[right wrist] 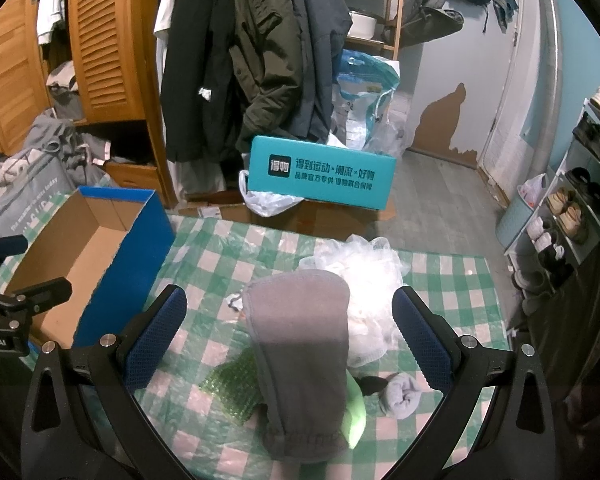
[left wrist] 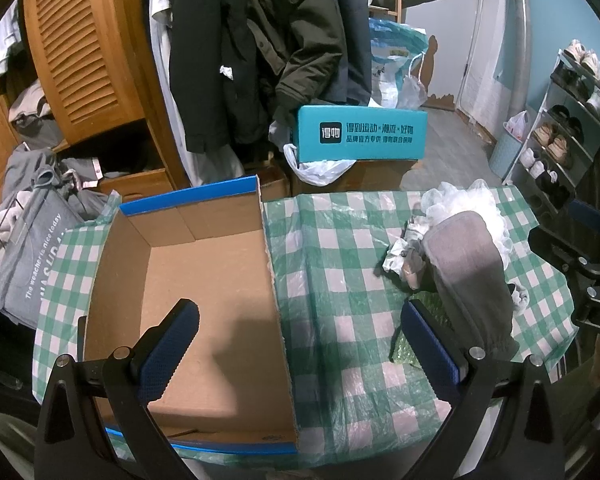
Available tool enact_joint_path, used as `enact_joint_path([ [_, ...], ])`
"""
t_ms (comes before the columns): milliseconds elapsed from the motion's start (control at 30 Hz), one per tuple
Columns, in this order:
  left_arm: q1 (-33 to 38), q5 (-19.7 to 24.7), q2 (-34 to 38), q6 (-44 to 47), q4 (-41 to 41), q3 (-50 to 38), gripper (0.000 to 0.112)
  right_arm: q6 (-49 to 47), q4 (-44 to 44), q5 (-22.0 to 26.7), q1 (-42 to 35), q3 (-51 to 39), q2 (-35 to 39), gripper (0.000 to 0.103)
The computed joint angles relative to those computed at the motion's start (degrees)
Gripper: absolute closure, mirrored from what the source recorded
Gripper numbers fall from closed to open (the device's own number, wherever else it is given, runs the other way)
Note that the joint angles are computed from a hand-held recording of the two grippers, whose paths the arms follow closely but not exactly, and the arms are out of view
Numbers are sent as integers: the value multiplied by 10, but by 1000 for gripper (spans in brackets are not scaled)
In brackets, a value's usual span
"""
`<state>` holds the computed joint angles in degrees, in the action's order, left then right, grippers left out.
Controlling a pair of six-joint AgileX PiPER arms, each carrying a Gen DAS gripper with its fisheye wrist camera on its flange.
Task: Organize soft objects
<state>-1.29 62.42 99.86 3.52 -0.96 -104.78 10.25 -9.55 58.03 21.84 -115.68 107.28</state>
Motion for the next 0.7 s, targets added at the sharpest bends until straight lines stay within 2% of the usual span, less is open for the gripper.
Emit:
enact_joint_path([
  [133,-18,-18,-17,-18,13,43,10,-1,0,3,-2,-3,2,2],
  [300,-35,-15,-14,-24,23,53,10,-7,3,-16,-19,52,-21,2],
  [467,-47,19,21,-24,23,14,10,-8,-2,-6,-28,58,-10,2],
  [700,-65,42,64,-23,15,-11,10,-24,22,22,-45,73,0,2],
])
